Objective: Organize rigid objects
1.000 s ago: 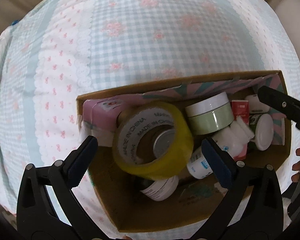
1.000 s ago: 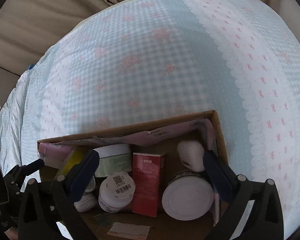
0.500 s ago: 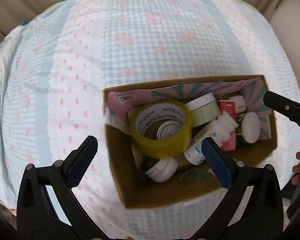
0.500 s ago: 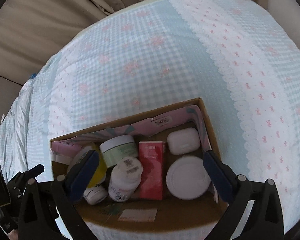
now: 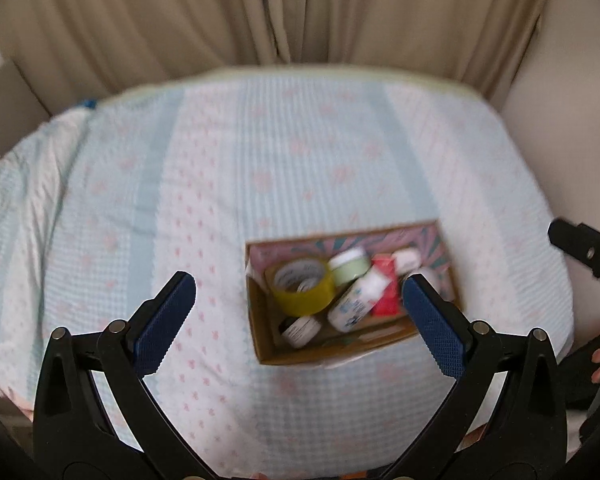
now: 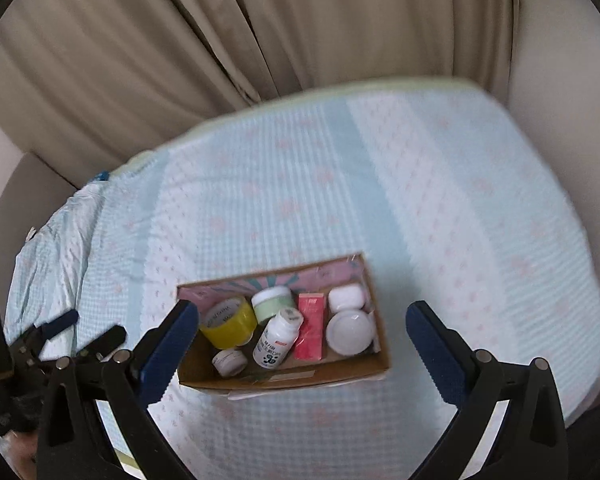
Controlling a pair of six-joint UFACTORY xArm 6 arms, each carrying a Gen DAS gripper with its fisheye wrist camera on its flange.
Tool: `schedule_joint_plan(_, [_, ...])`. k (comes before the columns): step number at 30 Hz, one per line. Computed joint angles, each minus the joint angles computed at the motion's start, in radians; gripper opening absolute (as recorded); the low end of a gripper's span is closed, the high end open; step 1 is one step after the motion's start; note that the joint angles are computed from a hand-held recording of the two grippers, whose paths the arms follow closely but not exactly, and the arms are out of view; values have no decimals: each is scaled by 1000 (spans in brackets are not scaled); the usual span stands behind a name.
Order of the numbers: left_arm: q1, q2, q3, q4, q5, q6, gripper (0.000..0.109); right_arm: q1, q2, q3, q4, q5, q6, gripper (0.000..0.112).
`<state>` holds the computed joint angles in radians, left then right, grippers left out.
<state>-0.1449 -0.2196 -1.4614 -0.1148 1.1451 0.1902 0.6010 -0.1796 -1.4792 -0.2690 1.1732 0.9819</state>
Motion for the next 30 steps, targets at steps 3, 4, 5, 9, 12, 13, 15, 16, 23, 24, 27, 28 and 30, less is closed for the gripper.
schedule_joint_plan(3, [-29, -58, -38, 14, -3, -65, 103, 40, -26, -78, -89, 80, -32, 103])
schedule_joint_plan(4, [-42, -80, -44, 22, -7, -87, 103, 57, -41, -105, -129, 112, -50, 103])
schedule_joint_plan(5, [-59, -101, -49, 35, -12, -118, 103, 70, -51, -130, -155, 138, -57, 103])
schedule_joint_plan(9, [-135, -176, -74, 89, -26, -226, 103, 112, -94, -188, -221, 203, -90, 103])
schedule_joint_plan(12, [-198, -207, -84, 159, -45, -302, 103, 163, -135, -206, -315, 252, -104, 103])
schedule_joint_plan(13, [-220, -222, -79, 182, -52, -329, 103, 180, -146, -210, -347, 269, -111, 103])
schedule_joint_plan(15, [-269, -247, -65, 235, -72, -385, 103, 206, -171, -201, -401, 294, -119, 103])
schedule_joint_plan(16, [-286, -257, -57, 258, -77, -405, 103, 213, -186, -192, -417, 299, -117, 103])
schedule_joint_plan(23, [-435, -342, 41, 454, -102, -555, 103, 232, -281, -128, -457, 318, -98, 103])
schedule_joint_plan(24, [-447, -351, 51, 465, -104, -569, 103, 233, -285, -125, -460, 317, -98, 103])
schedule_joint_plan(27, [-468, -367, 67, 477, -112, -600, 103, 242, -305, -113, -474, 321, -96, 103])
schedule_joint_plan(28, [-473, -372, 71, 485, -113, -607, 103, 242, -308, -111, -476, 322, -99, 103])
schedule_joint_plan(30, [-492, -376, 74, 516, -108, -628, 103, 244, -311, -109, -479, 321, -96, 103])
